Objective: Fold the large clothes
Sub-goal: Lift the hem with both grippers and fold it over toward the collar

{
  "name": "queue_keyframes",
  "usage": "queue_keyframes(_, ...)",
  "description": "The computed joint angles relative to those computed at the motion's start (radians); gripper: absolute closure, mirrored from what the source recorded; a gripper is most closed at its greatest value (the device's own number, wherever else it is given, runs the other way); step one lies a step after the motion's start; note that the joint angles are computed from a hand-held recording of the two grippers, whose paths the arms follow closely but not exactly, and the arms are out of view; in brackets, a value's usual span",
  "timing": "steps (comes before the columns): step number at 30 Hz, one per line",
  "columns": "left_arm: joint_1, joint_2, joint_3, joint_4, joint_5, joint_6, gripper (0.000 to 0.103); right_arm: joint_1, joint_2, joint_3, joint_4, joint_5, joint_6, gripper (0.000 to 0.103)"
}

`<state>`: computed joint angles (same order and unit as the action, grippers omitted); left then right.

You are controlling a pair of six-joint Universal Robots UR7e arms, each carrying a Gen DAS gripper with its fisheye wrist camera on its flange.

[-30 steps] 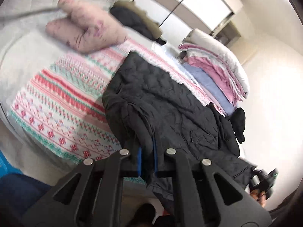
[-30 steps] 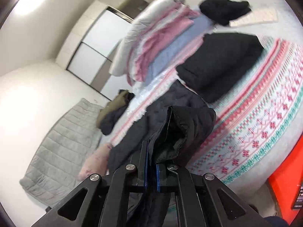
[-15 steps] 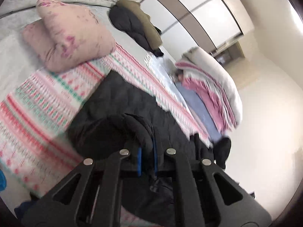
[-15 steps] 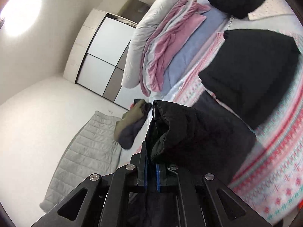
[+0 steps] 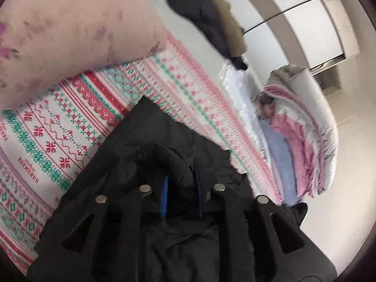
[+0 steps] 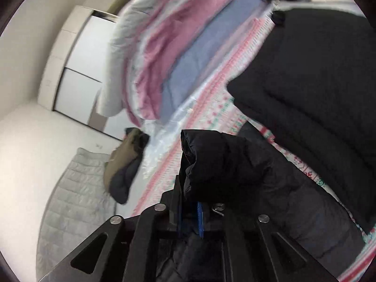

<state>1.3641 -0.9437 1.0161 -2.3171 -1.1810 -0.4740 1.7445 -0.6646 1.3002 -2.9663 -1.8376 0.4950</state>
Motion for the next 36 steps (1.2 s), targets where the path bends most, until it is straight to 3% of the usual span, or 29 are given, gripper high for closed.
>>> queue_keyframes(1,0.013,0.014,-0.024,0.017,-0.017,-0.009,0.077,-0.012,0.007,-0.007,0.022,-0.006,0.031,0.086)
queue_keyframes(3,0.025,0.012,-0.025,-0.021,-0.048,-0.002,0.073,-0.038,0.008,0.003,0.016,-0.007,0.099,0.07)
queue_keyframes(4,0.023,0.001,-0.009,-0.061,-0.049,0.016,0.066,-0.051,0.007,0.01,-0.015,-0.005,0.129,0.063)
queue_keyframes(5,0.014,-0.014,0.023,-0.126,-0.03,0.045,0.061,-0.057,0.005,0.013,-0.035,0.003,0.128,0.05)
queue_keyframes(6,0.0,-0.035,0.066,-0.211,0.006,0.093,0.045,-0.059,0.001,0.017,-0.053,0.007,0.111,0.042)
queue_keyframes(7,-0.009,-0.044,0.089,-0.254,0.022,0.12,0.037,-0.055,-0.008,0.025,-0.074,-0.013,0.059,0.041)
queue_keyframes(12,-0.003,-0.081,0.131,-0.279,-0.022,0.096,0.036,-0.002,0.019,-0.034,-0.007,-0.263,-0.207,0.038)
queue_keyframes(15,-0.003,-0.061,0.081,-0.107,0.047,0.078,0.036,0.016,0.051,-0.079,0.059,-0.321,-0.395,0.039)
queue_keyframes(19,0.016,-0.025,0.024,0.035,0.03,0.079,0.036,0.051,0.12,-0.149,0.096,-0.473,-0.627,0.039)
queue_keyframes(21,0.008,-0.006,0.012,0.037,0.059,0.102,0.036,0.053,0.146,-0.179,0.137,-0.488,-0.697,0.039)
queue_keyframes(24,0.002,0.033,-0.02,0.053,0.081,0.155,0.036,0.043,0.164,-0.208,0.205,-0.403,-0.714,0.039)
queue_keyframes(25,0.0,0.045,-0.027,0.049,0.104,0.164,0.042,0.044,0.167,-0.204,0.197,-0.401,-0.716,0.039)
queue_keyframes(26,-0.002,0.057,-0.034,0.039,0.131,0.164,0.053,0.041,0.183,-0.224,0.2,-0.399,-0.717,0.039)
queue_keyframes(27,-0.003,0.064,-0.036,0.028,0.156,0.163,0.076,0.038,0.191,-0.237,0.205,-0.395,-0.714,0.049)
queue_keyframes(28,0.0,0.072,-0.049,0.032,0.158,0.165,0.087,0.032,0.195,-0.243,0.205,-0.378,-0.704,0.063)
queue_keyframes(29,0.002,0.077,-0.055,0.021,0.154,0.175,0.09,0.022,0.193,-0.247,0.219,-0.343,-0.676,0.095)
queue_keyframes(32,-0.007,0.078,-0.051,-0.036,0.177,0.216,0.094,0.013,0.186,-0.246,0.183,-0.304,-0.628,0.097)
queue_keyframes(36,-0.026,0.093,-0.072,-0.144,0.153,0.284,0.095,0.034,0.192,-0.268,0.097,-0.333,-0.615,0.099)
